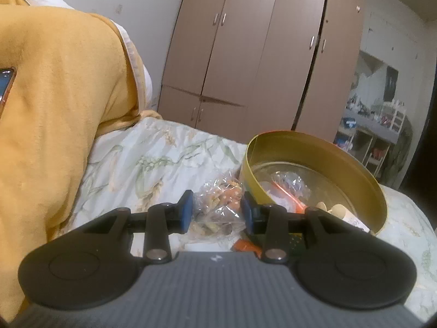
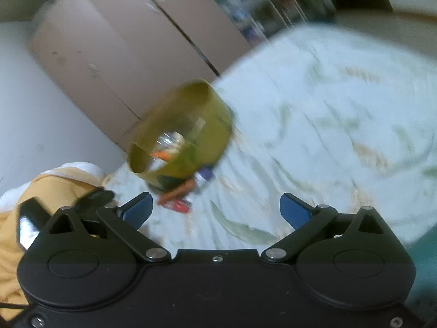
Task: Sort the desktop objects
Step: 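Move the right gripper to the second red-and-clear cylinder on the bedspread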
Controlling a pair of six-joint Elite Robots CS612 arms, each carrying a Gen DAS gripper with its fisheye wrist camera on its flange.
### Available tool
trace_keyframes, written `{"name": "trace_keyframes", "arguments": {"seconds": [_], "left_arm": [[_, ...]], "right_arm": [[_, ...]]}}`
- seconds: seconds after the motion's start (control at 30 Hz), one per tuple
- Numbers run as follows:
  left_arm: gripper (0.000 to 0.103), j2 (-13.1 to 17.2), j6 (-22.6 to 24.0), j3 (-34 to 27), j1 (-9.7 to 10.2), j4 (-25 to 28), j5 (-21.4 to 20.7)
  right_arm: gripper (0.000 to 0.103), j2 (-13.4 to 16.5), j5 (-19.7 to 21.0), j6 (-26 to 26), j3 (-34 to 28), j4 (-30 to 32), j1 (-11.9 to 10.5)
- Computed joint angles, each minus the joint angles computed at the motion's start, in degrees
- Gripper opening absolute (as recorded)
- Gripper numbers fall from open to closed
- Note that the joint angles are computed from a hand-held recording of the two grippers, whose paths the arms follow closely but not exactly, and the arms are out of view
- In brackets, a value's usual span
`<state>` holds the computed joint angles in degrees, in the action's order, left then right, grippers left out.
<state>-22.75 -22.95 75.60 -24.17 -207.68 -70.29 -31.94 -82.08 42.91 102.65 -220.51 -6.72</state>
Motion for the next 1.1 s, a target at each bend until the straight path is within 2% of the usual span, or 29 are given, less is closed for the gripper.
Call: {"name": "trace_keyframes", "arguments": {"seconds": [0.03, 0.07, 0.13, 0.27, 0.4, 0.47, 0.6, 0.7, 0.73, 0.8, 0.9, 0.97, 1.03, 1.1], "left_arm": [[0.041, -0.5, -0.2, 0.4, 0.04, 0.2, -0.5], [0.041, -1.2, -0.5, 1.1, 0.03, 0.2, -0.7], [0.041, -2.6, 0.0, 2.3, 0.01, -0.2, -0.8], [0.041, -6.7, 0.5, 7.1, 0.27, -1.1, -1.4], [0.041, -11.1, 3.8, 13.0, 0.18, -1.0, -0.5], [0.041, -12.9, 4.9, 15.3, 0.10, 0.0, -0.7], [0.041, -16.3, 5.8, 19.7, 0.16, 2.3, -4.0], [0.041, -17.8, 6.9, 22.1, -0.01, 3.3, -6.3], [0.041, -18.0, 6.9, 22.9, -0.11, 3.1, -6.7], [0.041, -18.4, 6.6, 24.5, -0.23, 2.6, -6.7], [0.042, -18.3, 5.8, 25.9, -0.14, 2.2, -5.2], [0.042, -18.1, 4.4, 26.2, 0.32, 3.2, -4.7], [0.042, -17.9, 3.0, 26.3, 0.90, 3.4, -4.5], [0.042, -17.8, 2.0, 26.7, 1.24, 3.8, -3.9]], "right_arm": [[0.100, 0.5, 2.3, 2.1, -0.5, 1.0, -0.9], [0.100, 0.8, 2.8, 3.1, -0.7, 1.8, -1.2], [0.100, 1.3, 4.5, 3.1, -1.4, 2.8, -1.6], [0.100, 1.5, 5.1, 4.5, -1.8, 5.5, -1.5], [0.100, 1.3, 5.0, 5.2, -2.5, 8.2, -1.2], [0.100, 0.8, 4.8, 5.5, -2.2, 9.0, -1.2], [0.102, -0.4, 5.7, 6.9, -1.1, 10.6, -1.4], [0.103, -2.3, 7.8, 7.4, -0.6, 16.9, -1.9], [0.103, -2.9, 9.9, 5.0, -0.7, 19.7, -2.2], [0.102, -4.3, 10.8, -4.3, -1.3, 25.7, -1.8], [0.102, -6.0, 6.7, -22.1, -3.5, 34.3, 0.7], [0.102, -6.1, 3.4, -31.2, -5.3, 37.7, 2.7], [0.102, -5.9, 2.3, -37.2, -7.8, 43.8, 4.0], [0.101, -5.2, 0.2, -39.6, -11.0, 51.0, 5.1]]}}
